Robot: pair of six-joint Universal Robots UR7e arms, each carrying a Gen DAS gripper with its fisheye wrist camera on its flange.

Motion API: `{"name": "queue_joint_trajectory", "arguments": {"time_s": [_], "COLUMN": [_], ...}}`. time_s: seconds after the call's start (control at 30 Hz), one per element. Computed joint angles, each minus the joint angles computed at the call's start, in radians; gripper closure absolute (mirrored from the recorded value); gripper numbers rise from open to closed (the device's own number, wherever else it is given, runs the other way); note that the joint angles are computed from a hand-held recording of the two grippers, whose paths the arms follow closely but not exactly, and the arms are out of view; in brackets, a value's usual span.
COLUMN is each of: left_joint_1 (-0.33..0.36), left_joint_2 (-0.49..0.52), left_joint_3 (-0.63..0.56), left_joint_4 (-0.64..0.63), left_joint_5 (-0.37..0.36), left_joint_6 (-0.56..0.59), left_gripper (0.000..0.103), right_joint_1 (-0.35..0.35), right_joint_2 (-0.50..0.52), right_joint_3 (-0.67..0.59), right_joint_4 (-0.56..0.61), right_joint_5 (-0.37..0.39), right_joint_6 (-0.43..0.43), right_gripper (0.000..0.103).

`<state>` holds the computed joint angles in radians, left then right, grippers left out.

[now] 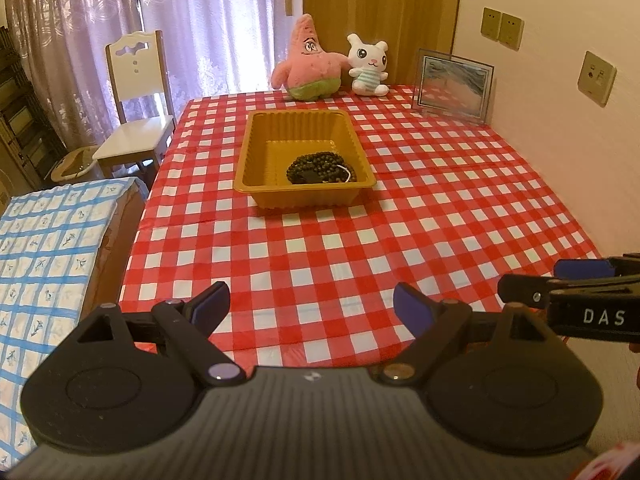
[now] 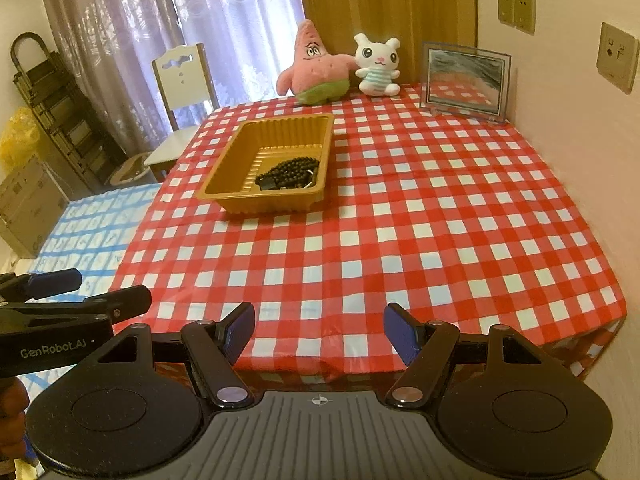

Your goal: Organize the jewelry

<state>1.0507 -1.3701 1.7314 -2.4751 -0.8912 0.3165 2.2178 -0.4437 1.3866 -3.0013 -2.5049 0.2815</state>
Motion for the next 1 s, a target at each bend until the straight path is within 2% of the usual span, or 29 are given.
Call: {"name": "queue_joint_trajectory", "arguments": {"time_s": [0.27, 1.0], "left_joint_1": [-0.004, -0.013], "left_joint_2": [-0.006, -0.015], "left_joint_3": [0.01, 0.029], "left_joint_4": [0.008, -0.003], "left_joint_5": [-0.011, -0.007], "left_joint_6": [-0.004, -0.013], "left_gripper": [0.015, 0.015], "right_joint_1": [0.0, 0.003], "right_joint_2": [-0.013, -0.014], "right_joint_3": [0.018, 0.027], "right_joint_4": [0.011, 0.008], "right_joint_5": [-0.003, -0.005], "right_joint_6": [0.027, 0.033], "right_gripper": [0.032, 0.032]}}
